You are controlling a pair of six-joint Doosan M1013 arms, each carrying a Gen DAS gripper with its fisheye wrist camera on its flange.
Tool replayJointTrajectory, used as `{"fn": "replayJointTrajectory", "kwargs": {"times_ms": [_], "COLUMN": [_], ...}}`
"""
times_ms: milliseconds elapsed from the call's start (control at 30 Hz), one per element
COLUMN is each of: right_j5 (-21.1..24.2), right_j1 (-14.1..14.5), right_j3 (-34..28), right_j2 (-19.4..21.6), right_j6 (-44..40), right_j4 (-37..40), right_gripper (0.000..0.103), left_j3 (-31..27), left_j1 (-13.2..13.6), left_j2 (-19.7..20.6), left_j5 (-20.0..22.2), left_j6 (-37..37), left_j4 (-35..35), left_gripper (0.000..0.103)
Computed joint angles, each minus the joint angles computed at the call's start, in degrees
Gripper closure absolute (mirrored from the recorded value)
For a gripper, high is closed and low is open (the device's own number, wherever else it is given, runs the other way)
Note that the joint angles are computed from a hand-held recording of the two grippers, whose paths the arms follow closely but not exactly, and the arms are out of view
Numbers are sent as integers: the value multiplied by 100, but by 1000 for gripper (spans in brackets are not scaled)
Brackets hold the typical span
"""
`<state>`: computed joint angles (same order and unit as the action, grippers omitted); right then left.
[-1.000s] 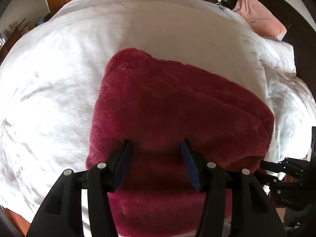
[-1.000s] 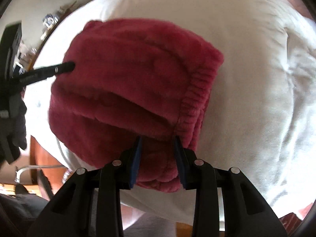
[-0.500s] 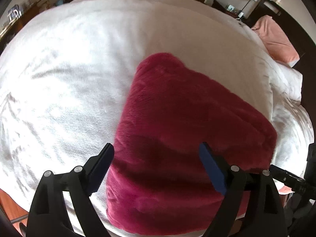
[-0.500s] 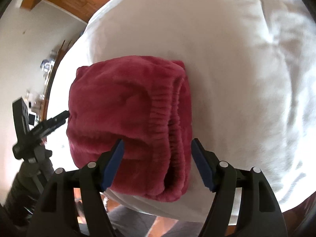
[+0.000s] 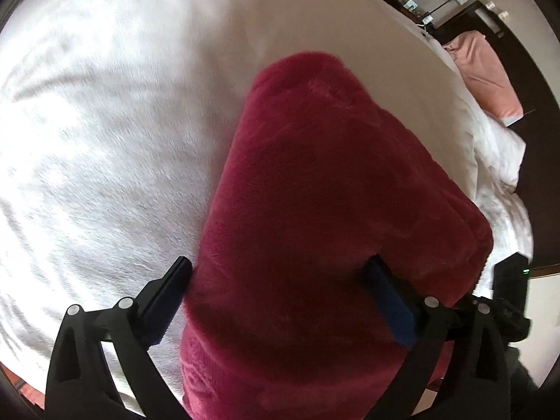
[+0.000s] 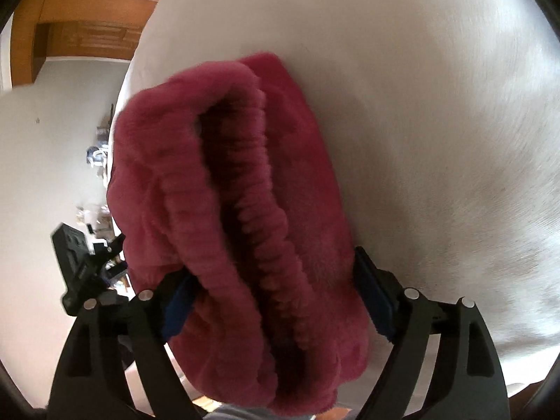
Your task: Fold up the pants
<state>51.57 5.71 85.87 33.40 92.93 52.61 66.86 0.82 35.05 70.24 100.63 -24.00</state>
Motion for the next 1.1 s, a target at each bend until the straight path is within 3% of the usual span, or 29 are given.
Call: {"fn": "replayJointTrajectory", "kwargs": {"times_ms": [167,233,400,600,767,1100], "right_j5": [-69,26,188,372,205,163], "right_j1": [-49,-64,-74,104,137,95], "right_j3": [139,107,18,-415,-445,-613], "right_j2": [44,57,9,46,-127,-322], "right_j6": [-115,-165,-220,166,102,-730], "right_j4": [497,547,411,-552,-588,-185], "right_gripper": [18,24,45,53,57,57], "left_j3": [-66,-89,-64,-116,-118,310], "left_j1": [167,237,357,379,373,565], "left_j2": [141,189,176,123,32,-526], "left_j5": [307,461,660,753,677,3], "left_j6": [114,153,313,366,381,477], "left_j4": [-568,-832,-1261,-1159,-1139,-1399], "left_gripper": [5,7,31,48,59,61]}}
